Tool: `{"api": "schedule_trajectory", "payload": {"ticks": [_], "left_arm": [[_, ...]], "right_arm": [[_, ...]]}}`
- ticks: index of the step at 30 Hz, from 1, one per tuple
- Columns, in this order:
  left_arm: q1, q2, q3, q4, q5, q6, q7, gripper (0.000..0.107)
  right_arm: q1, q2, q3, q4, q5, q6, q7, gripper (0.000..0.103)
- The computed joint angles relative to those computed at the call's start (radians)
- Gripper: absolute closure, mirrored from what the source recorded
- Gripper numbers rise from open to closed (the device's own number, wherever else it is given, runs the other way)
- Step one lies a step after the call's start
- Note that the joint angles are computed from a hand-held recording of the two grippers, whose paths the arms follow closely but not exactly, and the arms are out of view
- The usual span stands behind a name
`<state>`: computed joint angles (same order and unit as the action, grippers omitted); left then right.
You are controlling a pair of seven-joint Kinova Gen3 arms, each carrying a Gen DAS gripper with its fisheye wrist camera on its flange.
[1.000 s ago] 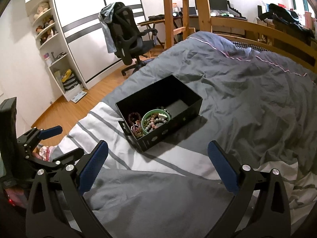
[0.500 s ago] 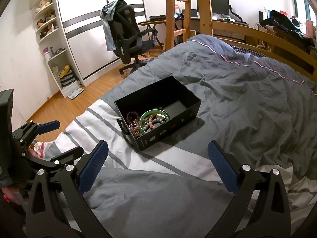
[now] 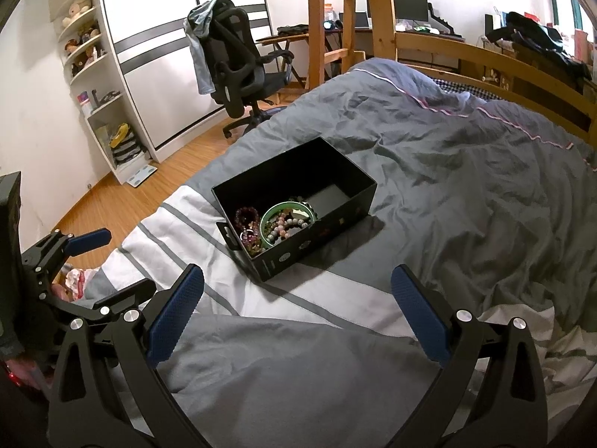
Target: Organize jewelry
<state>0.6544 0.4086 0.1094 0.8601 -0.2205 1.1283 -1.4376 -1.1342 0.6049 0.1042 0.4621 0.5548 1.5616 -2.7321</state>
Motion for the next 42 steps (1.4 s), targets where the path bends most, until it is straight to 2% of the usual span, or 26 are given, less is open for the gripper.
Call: {"api": "schedule_trajectory", "payload": {"ticks": [42], "left_arm": [[0.002, -0.001, 0.003, 0.008, 0.008, -0.01, -0.013, 0.01]], "right_arm": [[0.006, -0.011, -0.007, 0.019, -0.002, -0.009, -0.01, 0.004]]}}
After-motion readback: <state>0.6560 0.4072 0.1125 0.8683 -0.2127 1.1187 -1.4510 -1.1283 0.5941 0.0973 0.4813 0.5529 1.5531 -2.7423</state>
